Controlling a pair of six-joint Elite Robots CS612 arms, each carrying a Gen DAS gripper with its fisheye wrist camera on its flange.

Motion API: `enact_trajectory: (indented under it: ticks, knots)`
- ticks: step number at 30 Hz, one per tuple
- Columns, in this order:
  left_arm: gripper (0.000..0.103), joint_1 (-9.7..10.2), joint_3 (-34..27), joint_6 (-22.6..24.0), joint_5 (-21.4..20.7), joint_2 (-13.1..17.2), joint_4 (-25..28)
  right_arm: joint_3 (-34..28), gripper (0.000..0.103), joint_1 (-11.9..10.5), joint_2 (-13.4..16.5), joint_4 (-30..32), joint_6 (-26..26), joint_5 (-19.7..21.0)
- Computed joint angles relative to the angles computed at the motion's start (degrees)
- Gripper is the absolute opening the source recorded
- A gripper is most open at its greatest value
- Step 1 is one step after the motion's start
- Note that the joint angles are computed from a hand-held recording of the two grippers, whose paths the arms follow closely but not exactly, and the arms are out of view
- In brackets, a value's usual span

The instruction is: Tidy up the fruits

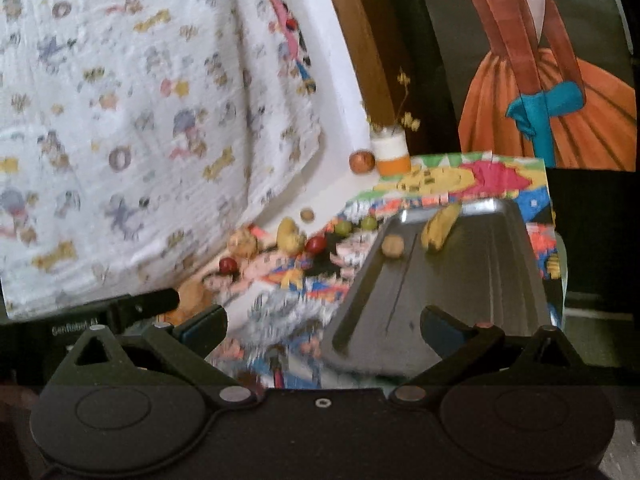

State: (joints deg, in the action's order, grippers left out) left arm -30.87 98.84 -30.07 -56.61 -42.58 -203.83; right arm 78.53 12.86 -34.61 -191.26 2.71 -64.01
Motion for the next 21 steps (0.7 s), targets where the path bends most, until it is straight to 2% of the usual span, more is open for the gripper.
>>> enact_trajectory:
  ticks: [4,8,14,21]
  knots:
    - [0.103,0.32,1.81,-3.15,-0.71,-0.61,1.8,2.34,0.103,0.83,-1.26,2.45,-3.43,-3.84]
    - [0.103,0.32,3.08,-3.19,-1.08,-0.79,1.45,3.82,0.103,1.7,-1.71,3.61,-5.69,-7.23]
    - [0.103,0.15,4.07,-1.71,-1.0,-0.89,1.6,3.75,0.102,2.29,-1.62,7.33,-4.68,-8.15]
    - [0.103,0.85,4.61,-3.16,-1.55,-0.96,3.33,3.09,0.102,2.95,-1.34,8.69,-5.07,-9.11]
